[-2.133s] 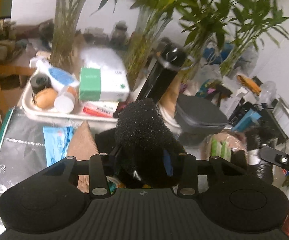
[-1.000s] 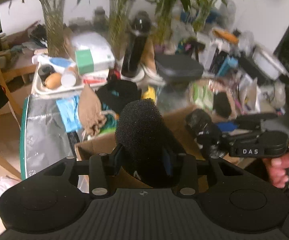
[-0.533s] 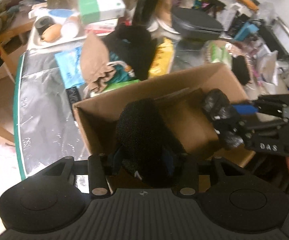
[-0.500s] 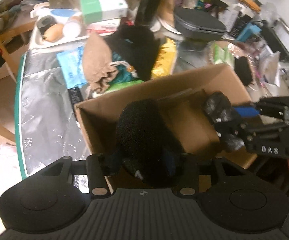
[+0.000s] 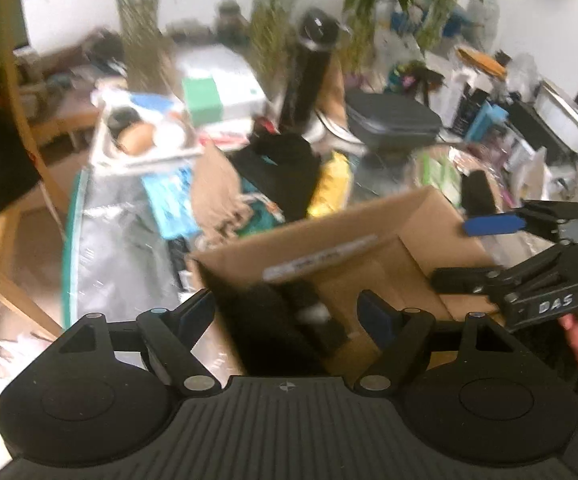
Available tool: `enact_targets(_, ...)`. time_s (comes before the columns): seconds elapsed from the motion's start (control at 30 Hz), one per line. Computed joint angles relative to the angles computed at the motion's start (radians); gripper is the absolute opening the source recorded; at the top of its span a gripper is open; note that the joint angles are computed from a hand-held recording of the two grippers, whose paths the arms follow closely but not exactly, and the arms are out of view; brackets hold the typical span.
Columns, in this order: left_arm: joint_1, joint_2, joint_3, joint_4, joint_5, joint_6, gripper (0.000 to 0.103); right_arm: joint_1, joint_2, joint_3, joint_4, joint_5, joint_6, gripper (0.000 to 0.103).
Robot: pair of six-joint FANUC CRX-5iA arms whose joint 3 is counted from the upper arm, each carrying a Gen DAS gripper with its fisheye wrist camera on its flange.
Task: Organize soft objects
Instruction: 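Lower both held black items into the cardboard box and open both tools, then lift both open tools out of the box and back toward the items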
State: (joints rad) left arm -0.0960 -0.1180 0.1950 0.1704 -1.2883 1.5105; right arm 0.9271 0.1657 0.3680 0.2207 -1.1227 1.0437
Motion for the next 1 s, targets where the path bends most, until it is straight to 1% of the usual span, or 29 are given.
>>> enact_targets(0.1,-0.018,-0.012,0.002,-0.081,0.009,0.033,0.078,0.005,-0.027,-0.070,0.097,0.045,-0.081,0.092)
enact_targets(0.2,0.004,-0.021,-0.030,-0.076,0.013,0.058,0.078,-0.004,-0.038,-0.106,0.128,0.048,-0.146,0.089)
enact_targets(0.27,0.021,-0.027,-0.056,-0.062,0.012,0.068,0.078,-0.010,-0.046,-0.129,0.137,0.045,-0.174,0.089)
enact_targets(0.4,0.039,-0.027,-0.094,-0.055,0.001,0.072,0.078,-0.029,-0.068,-0.163,0.074,0.062,-0.185,0.088)
enact_targets(0.47,0.035,-0.027,-0.097,-0.081,-0.013,0.077,0.078,-0.038,-0.079,-0.173,0.019,0.071,-0.168,0.086)
enact_targets(0.5,0.023,-0.025,-0.089,-0.115,-0.023,0.088,0.078,-0.040,-0.085,-0.178,-0.007,0.075,-0.161,0.083)
enact_targets(0.53,0.025,-0.032,-0.096,-0.122,-0.020,0.085,0.078,-0.042,-0.092,-0.181,-0.035,0.079,-0.150,0.082)
enact_targets(0.6,0.041,-0.046,-0.112,-0.105,-0.016,0.084,0.078,-0.033,-0.099,-0.193,-0.038,0.077,-0.158,0.082)
enact_targets(0.73,0.039,-0.056,-0.112,-0.131,-0.018,0.110,0.078,-0.011,-0.115,-0.207,-0.042,0.071,-0.176,0.082)
enact_targets(0.87,0.056,-0.065,-0.123,-0.116,-0.021,0.118,0.078,0.010,-0.130,-0.221,-0.034,0.062,-0.180,0.082)
enact_targets(1.0,0.061,-0.074,-0.131,-0.109,-0.015,0.110,0.078,0.022,-0.147,-0.251,-0.007,0.084,-0.209,0.082)
